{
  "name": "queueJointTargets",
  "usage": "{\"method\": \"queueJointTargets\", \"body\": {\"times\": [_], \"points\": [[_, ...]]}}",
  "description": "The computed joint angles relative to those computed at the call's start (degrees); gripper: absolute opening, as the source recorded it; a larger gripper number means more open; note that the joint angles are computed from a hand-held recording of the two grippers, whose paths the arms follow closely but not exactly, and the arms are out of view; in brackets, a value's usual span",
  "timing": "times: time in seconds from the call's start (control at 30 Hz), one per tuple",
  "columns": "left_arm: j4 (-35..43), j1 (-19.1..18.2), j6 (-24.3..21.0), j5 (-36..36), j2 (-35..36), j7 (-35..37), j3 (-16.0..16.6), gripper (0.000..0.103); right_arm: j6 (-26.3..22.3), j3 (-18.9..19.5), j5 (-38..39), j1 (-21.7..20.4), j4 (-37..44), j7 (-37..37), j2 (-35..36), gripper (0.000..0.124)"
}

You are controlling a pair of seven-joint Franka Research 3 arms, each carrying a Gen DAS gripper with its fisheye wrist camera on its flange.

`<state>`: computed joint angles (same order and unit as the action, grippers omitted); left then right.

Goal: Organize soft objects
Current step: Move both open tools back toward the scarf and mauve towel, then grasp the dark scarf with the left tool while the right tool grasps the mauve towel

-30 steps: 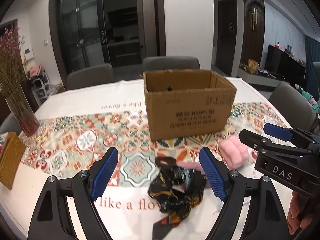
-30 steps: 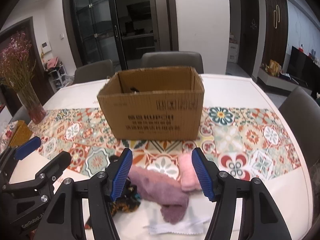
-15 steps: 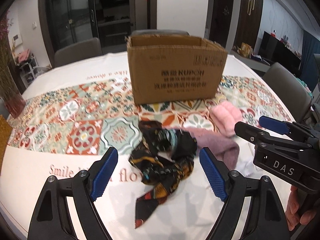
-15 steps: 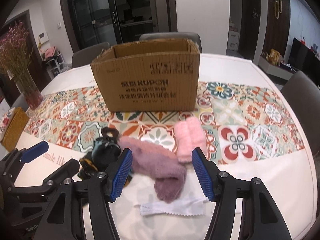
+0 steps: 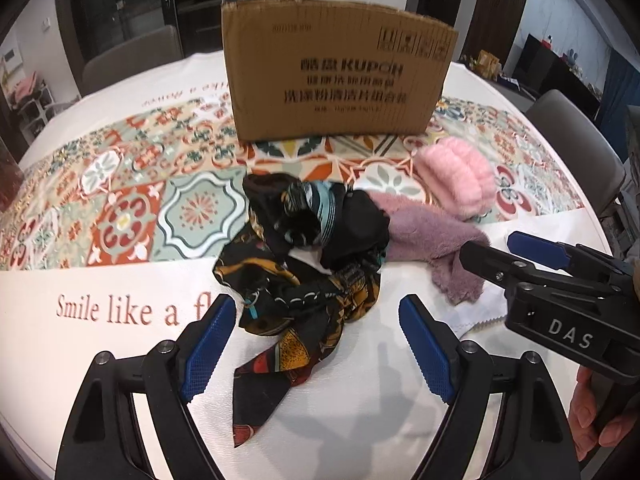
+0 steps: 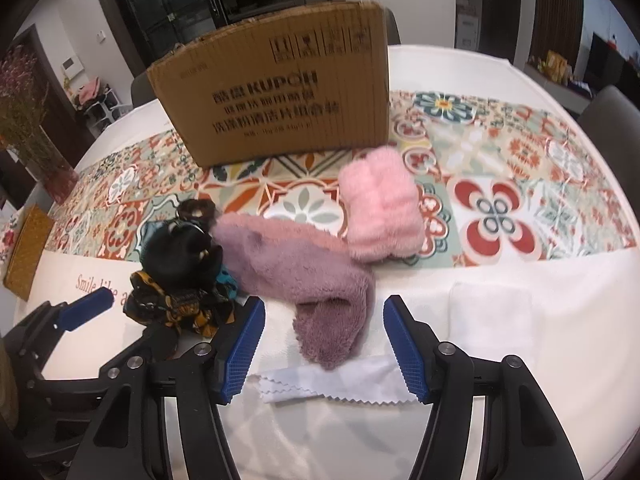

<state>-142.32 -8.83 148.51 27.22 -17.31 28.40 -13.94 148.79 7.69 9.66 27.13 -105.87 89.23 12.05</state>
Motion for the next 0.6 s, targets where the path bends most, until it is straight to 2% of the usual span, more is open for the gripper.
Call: {"method": "queueJointTargets", "body": {"times": [0.37,0.6], "points": [[1.3,0.5,2.5,-1.6,5.0,2.2,1.4,0.084,-3.7,0.0,1.9,-0.3,4.0,-0.7,4.5,0.063],[2.4,1.4,2.7,-0.5,7.9,1.0,1.8,0.084,-3.5,-0.1,1.8,0.3,6.0,-0.4,6.5,0.063]]}}
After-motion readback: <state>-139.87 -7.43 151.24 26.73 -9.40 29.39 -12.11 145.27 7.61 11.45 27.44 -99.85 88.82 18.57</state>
